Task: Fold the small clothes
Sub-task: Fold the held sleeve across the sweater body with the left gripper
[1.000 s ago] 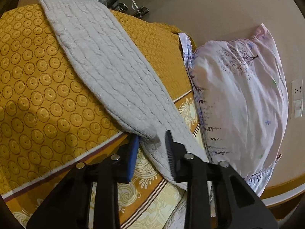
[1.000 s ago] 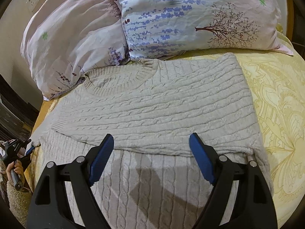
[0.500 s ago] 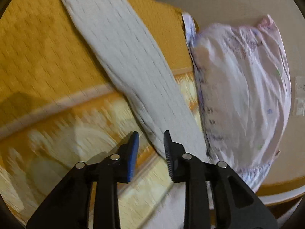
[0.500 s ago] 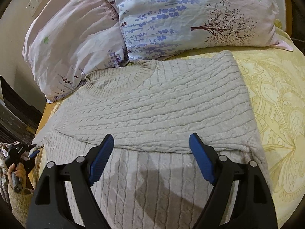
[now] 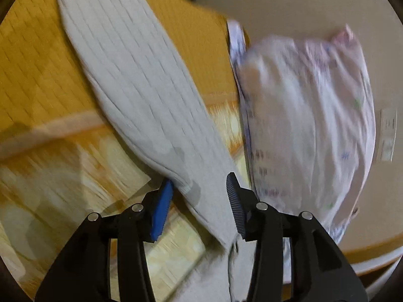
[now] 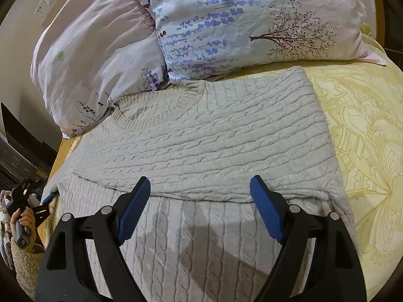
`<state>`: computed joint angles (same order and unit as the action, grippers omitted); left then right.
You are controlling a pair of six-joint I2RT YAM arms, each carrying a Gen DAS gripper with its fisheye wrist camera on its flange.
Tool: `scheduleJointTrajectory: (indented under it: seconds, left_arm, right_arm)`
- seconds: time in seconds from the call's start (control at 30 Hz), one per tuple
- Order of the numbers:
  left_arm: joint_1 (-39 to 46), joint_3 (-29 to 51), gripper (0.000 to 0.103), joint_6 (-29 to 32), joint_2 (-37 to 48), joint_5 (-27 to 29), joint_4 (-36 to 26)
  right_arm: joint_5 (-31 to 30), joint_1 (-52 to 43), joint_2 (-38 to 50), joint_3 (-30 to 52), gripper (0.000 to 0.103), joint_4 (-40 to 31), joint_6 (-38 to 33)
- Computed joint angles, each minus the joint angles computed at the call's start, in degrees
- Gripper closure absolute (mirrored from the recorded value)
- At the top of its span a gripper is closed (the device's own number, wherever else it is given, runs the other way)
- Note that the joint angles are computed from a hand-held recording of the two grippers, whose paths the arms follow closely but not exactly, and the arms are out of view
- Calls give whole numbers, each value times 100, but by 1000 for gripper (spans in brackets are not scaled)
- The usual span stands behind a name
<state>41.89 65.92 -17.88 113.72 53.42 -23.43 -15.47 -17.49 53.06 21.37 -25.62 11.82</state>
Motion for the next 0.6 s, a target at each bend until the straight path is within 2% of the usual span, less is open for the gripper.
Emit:
scheduleJointTrajectory:
  seconds: [0.13, 0.23, 0.3, 0.37, 0.6]
  left_arm:
    - [354, 178, 60, -303, 118, -340, 381]
    - [462, 264, 72, -302, 287, -436, 558]
    - [517, 466, 88, -111, 473, -435, 434]
    - [463, 542, 95, 61, 533, -454, 376]
    - [222, 170, 98, 215, -125, -258, 876]
  right_arm:
    - [-18, -18, 41, -11, 22, 80, -8]
    - [-31, -37, 32, -19, 22, 74, -53]
    - [-43, -53, 15, -15, 22, 45, -74]
    - [-52, -68, -15, -21, 22, 24, -79]
    - [-108, -179, -61, -9, 22, -34, -156]
